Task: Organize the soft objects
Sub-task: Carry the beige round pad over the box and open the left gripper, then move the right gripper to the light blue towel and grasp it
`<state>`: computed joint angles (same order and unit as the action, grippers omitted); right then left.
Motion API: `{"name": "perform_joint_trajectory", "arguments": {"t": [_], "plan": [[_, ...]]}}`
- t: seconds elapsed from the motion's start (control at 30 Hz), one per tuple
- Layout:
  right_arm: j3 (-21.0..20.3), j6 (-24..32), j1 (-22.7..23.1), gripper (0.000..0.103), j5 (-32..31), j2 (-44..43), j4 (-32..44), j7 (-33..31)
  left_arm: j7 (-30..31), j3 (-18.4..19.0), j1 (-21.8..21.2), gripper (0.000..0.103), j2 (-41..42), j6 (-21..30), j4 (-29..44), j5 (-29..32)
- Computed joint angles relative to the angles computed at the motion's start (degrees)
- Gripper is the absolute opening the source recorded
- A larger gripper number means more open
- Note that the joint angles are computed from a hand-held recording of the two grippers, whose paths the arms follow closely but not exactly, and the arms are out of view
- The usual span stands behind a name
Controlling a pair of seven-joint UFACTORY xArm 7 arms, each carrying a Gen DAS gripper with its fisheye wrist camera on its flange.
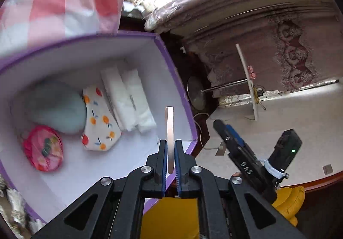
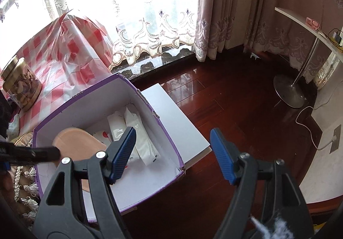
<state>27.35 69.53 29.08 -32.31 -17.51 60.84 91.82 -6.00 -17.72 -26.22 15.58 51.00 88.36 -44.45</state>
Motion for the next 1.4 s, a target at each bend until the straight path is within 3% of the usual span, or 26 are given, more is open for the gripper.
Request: {"name": "perform_joint_trajectory", "arguments": {"t": [0.03, 0.07, 0.1, 0.23, 0.47, 0.7, 0.83, 0.97, 1.1, 1.27, 1.4], "plan": [[-0.03, -0.14, 0.04, 0.075, -0.05, -0.24, -0.2, 0.06, -3.5, 0.48, -1.27, 0.025, 1.62, 2.48, 1.26, 3.95], [0.02, -0.29, 0.04, 0.075, -0.11, -0.35, -0.31, 0.16, -6.23, 0.84, -1.8, 0.047, 3.09, 5.98, 2.47, 6.77], [0.06, -0.38, 0.08, 0.075, -0.09, -0.54, -0.44, 0.17, -8.31, 0.98, -1.86, 0.051, 3.62, 8.11, 2.16, 7.66], [0.04, -0.94, 0.04, 0.075, 0.46, -1.02, -1.04, 0.03, -10.64, 1.33, -0.85, 0.052, 1.73, 8.63, -0.69, 7.79], [0.87, -1.76, 0.02, 0.075, -1.03, 1.75, 1.85, -0.01, -1.7, 1.54, 1.09, 0.053, -5.41, 3.92, -5.0, 4.22], [-0.46, -7.57, 2.17, 0.075, -4.7, 7.73, 7.21, -0.2, 5.69, 3.89, 1.13, 0.054, -14.1, -5.66, -10.52, 7.38], [-1.27, -8.08, 5.06, 0.075, -8.14, 14.38, 14.15, -1.44, 8.57, 6.26, 2.64, 0.054, -17.64, -5.63, -12.7, 9.35], [-3.24, -10.53, 8.5, 0.075, -9.63, 20.79, 20.73, -4.34, 9.62, 8.8, 4.65, 0.054, -23.41, -8.21, -19.45, 10.12], [-4.99, -9.48, 12.61, 0.075, -10.81, 28.1, 29.61, -9.0, 9.8, 11.28, 6.77, 0.054, -28.57, -10.89, -24.62, 12.3], [-7.29, -8.89, 17.29, 0.075, -10.2, 36.5, 40.73, -16.02, 9.1, 14.29, 9.68, 0.054, -34.73, -14.19, -30.71, 16.18], [-8.98, -10.1, 20.14, 0.075, -8.13, 43.14, 49.68, -21.88, 8.49, 17.91, 12.18, 0.054, -37.68, -13.77, -33.99, 16.99]]}}
